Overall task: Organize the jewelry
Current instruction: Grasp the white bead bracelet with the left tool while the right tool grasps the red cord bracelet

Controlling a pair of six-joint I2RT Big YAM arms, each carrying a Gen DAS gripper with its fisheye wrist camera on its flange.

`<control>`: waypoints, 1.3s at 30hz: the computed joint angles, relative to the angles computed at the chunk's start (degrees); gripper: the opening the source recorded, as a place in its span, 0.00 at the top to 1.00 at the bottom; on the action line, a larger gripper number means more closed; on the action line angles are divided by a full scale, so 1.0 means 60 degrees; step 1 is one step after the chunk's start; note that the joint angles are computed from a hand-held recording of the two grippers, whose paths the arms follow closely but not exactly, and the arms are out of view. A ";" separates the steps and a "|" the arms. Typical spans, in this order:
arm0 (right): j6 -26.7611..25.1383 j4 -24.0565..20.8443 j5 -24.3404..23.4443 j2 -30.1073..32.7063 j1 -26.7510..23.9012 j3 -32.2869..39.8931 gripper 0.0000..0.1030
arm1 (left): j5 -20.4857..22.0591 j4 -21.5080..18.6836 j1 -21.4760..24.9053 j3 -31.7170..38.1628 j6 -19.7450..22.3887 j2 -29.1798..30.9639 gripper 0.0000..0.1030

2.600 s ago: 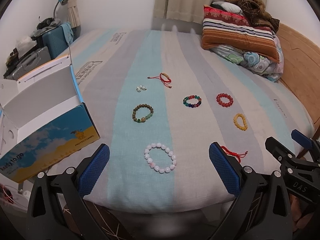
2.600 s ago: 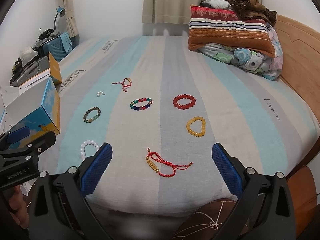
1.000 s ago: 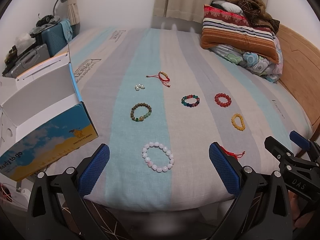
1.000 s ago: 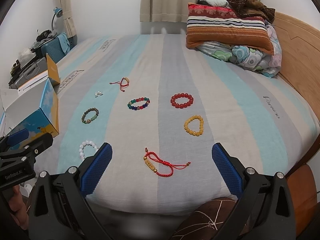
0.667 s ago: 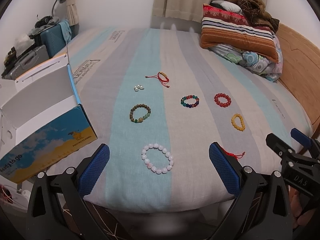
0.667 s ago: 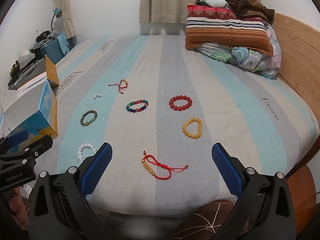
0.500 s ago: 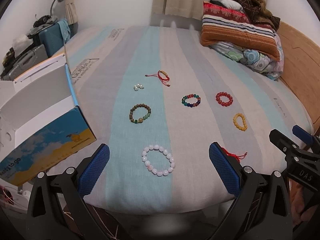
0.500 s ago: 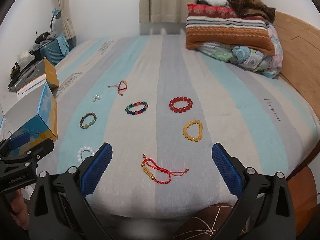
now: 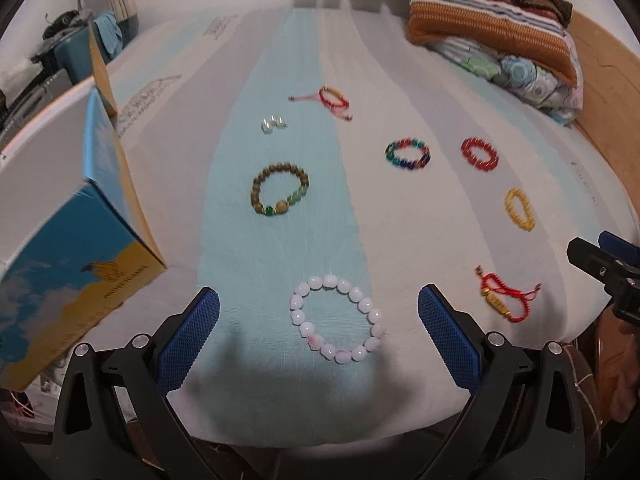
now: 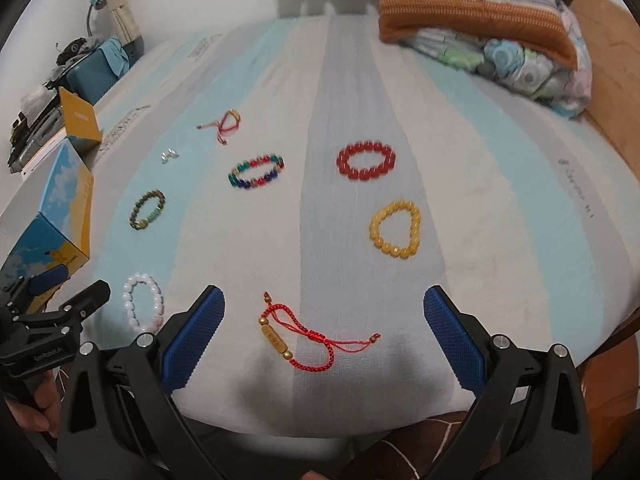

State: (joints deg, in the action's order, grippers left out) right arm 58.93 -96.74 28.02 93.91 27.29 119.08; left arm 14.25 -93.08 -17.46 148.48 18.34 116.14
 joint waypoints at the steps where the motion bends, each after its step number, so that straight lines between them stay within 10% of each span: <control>1: -0.0036 0.0077 -0.0148 -0.0008 -0.0066 -0.0133 0.07 | -0.0007 0.0088 -0.0020 -0.0177 -0.0038 0.0010 0.05; 20: -0.0389 0.1278 -0.1589 -0.0020 -0.0372 -0.2140 0.20 | -0.0568 0.1865 -0.0237 -0.2848 0.0238 -0.0584 0.08; 30: -0.0353 0.1525 -0.1866 -0.0153 -0.0385 -0.2290 0.70 | -0.0386 0.1217 -0.0219 -0.2381 0.0286 -0.0455 0.47; 39: -0.0315 0.1664 -0.2159 -0.0338 -0.0472 -0.2503 0.94 | 0.0097 0.0222 -0.0103 -0.1470 0.0210 -0.0024 0.81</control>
